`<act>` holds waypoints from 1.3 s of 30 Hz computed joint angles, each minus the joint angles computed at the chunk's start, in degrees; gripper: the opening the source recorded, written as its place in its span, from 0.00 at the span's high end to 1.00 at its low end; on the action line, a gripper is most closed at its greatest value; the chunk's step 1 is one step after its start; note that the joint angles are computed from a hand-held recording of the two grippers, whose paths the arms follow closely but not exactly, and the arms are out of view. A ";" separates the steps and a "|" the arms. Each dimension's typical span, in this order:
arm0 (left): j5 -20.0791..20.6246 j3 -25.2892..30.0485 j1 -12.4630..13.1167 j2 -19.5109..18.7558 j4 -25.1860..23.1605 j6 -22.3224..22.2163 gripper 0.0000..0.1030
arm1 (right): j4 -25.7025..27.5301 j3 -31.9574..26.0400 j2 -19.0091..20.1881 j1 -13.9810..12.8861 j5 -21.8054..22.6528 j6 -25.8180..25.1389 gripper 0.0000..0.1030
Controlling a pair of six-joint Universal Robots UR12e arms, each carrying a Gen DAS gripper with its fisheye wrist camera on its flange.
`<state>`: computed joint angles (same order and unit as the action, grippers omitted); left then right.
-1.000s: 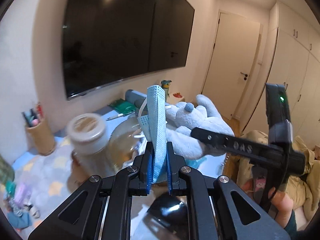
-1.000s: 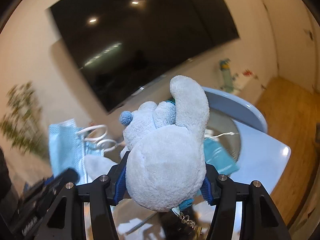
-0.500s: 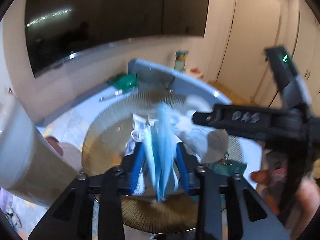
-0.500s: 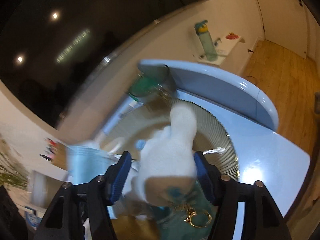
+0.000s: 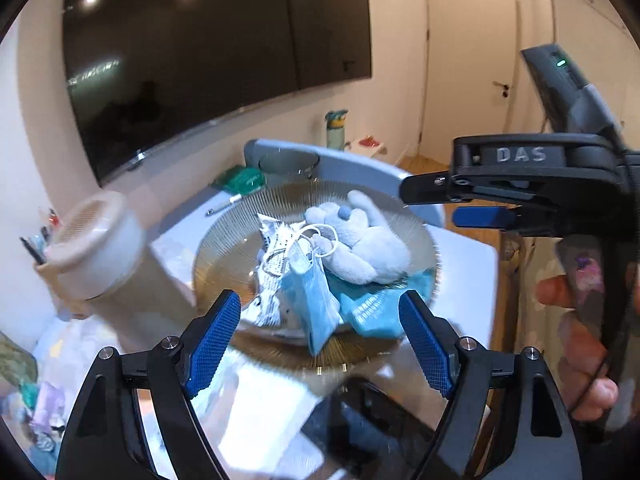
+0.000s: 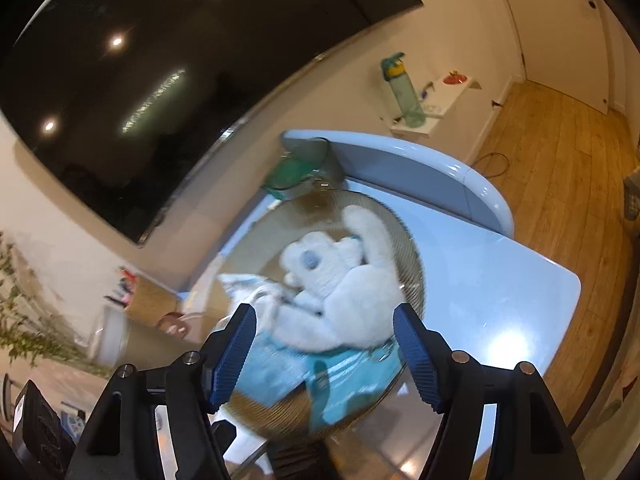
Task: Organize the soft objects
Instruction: 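Move both open grippers back over the table items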
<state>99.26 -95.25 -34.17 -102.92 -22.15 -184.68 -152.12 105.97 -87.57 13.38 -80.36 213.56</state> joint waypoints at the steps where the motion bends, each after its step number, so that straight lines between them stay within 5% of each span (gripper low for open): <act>1: -0.08 -1.38 0.05 1.46 1.13 0.41 0.22 | -0.37 0.22 -0.49 0.46 -0.06 0.01 0.27; 3: 0.32 -4.21 0.55 4.57 3.19 1.15 0.22 | -1.97 0.73 -1.40 1.63 -0.45 -0.11 0.19; 10: 5.12 -13.75 4.95 16.26 4.82 -4.70 0.20 | -5.17 -0.64 -1.93 8.37 -2.12 -5.15 0.16; 15: 10.78 -19.86 10.07 24.61 1.43 -11.26 0.20 | -5.67 -3.79 1.02 15.10 0.93 -11.21 0.15; 20: 10.81 -26.51 17.43 31.14 -1.18 -17.71 0.20 | -4.01 -8.42 6.68 22.33 0.54 -19.84 0.15; 24: 10.27 -31.28 22.03 32.78 -3.26 -20.19 0.20 | -2.37 -11.55 12.53 26.16 0.30 -21.76 0.15; 30: 0.47 -37.90 29.14 32.63 -0.72 -23.64 0.21 | -1.80 -12.70 18.70 28.37 -3.24 -22.44 0.15; 39: 0.03 -39.55 29.61 31.53 0.28 -26.19 0.22 | -1.68 -12.77 19.46 28.85 -7.46 -21.68 0.15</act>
